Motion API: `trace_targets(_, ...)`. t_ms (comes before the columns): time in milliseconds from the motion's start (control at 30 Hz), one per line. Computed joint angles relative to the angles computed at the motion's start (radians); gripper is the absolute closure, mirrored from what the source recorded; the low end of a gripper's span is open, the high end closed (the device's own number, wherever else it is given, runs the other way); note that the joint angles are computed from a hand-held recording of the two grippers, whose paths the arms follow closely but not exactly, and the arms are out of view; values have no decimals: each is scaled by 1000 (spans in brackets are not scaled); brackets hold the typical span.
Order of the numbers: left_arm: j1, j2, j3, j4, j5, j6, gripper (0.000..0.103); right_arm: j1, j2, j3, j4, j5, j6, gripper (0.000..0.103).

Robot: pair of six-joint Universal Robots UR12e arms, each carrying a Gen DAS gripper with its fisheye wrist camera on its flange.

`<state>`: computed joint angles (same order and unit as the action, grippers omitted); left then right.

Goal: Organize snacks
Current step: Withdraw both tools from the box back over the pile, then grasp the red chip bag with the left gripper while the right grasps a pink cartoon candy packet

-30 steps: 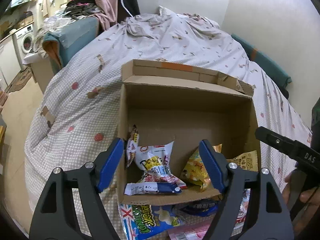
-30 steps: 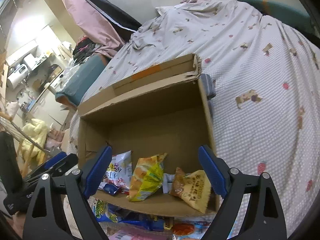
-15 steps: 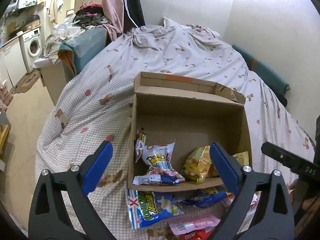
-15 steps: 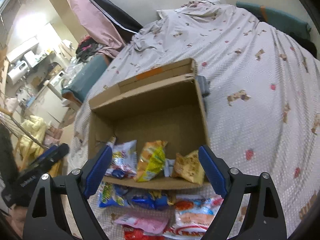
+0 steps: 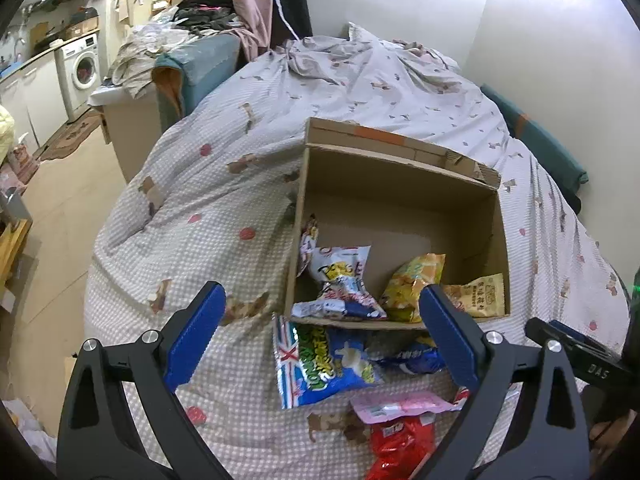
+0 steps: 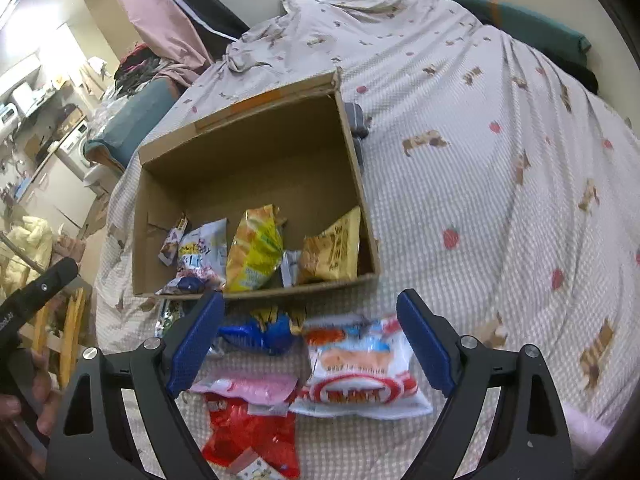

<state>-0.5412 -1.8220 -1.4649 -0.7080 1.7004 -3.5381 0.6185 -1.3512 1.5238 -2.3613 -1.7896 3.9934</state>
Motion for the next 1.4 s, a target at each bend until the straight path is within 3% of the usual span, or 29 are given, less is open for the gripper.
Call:
trace_targets(133, -1, 15, -21, -15, 6, -15, 7, 15, -14, 10, 26, -47, 45, 12)
trace_targets(300, -11, 26, -41, -36, 8, -16, 7, 36, -38, 31, 56, -111, 114, 3)
trace_targets(600, -49, 33, -63, -105, -6, 40, 7, 47, -69, 61, 118, -116, 161, 2)
trace_targets(700, -56, 30, -60, -174, -27, 34, 7, 44, -81, 74, 135, -104, 168, 2)
trace_targets(900, -77, -28, 4, -384, -154, -30, 7, 34, -99, 103, 127, -52, 154, 2)
trace_targets(1033, -105, -82, 62, -468, -147, -34, 7, 30, -107, 114, 133, -34, 170, 2)
trace_targets(1167, -135, -146, 137, -572, -96, 0, 7, 24, -122, 132, 117, -33, 191, 2)
trace_targets(1267, -140, -166, 154, -602, -93, -1, 7, 17, -129, 145, 88, -15, 189, 2)
trace_targets(1300, -135, -167, 151, -603, -115, -10, 9, 15, -130, 146, 86, -9, 185, 2)
trace_targets(1400, -125, -165, 138, -592, -162, -8, 29, 13, -131, 146, 87, -15, 197, 2)
